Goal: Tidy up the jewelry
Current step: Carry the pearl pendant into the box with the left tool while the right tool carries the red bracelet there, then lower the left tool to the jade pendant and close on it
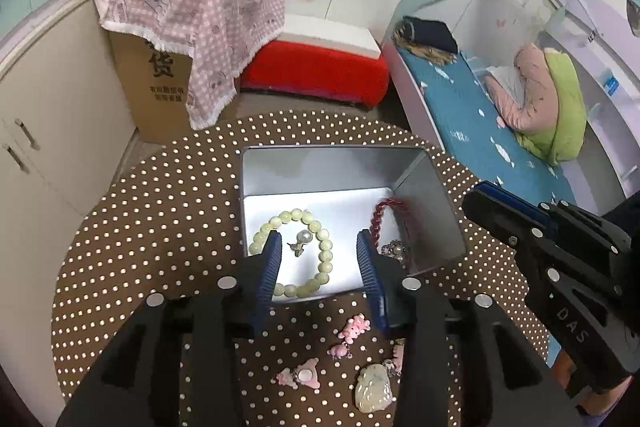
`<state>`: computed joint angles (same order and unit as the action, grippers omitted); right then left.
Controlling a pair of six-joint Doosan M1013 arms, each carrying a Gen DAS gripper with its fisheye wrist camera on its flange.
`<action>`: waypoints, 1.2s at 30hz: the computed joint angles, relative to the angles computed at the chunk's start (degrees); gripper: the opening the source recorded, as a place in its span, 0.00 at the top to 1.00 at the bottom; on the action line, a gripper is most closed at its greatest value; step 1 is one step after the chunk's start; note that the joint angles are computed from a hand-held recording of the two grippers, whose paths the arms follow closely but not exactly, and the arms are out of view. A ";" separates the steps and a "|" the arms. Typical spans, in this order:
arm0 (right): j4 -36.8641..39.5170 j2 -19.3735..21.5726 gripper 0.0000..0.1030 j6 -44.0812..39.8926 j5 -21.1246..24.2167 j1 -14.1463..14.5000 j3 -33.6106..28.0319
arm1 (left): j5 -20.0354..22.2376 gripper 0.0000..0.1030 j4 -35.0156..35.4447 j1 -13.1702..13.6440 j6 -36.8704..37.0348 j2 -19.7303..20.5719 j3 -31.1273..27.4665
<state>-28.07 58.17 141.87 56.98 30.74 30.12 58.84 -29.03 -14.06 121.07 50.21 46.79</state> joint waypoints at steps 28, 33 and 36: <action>-9.85 -13.43 0.46 18.89 -8.43 4.99 29.15 | -27.50 0.21 -2.35 -1.15 7.41 -15.80 32.31; -8.57 -13.87 0.44 19.95 -10.21 4.56 31.47 | -27.33 0.21 2.36 -2.39 4.02 -14.90 32.07; -7.83 -13.88 0.44 20.06 -11.04 4.28 32.08 | -26.96 0.21 3.61 -2.79 2.80 -14.44 31.81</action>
<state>-35.90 44.28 161.93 45.95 35.01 62.20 31.88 -25.42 -16.85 123.87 35.76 78.60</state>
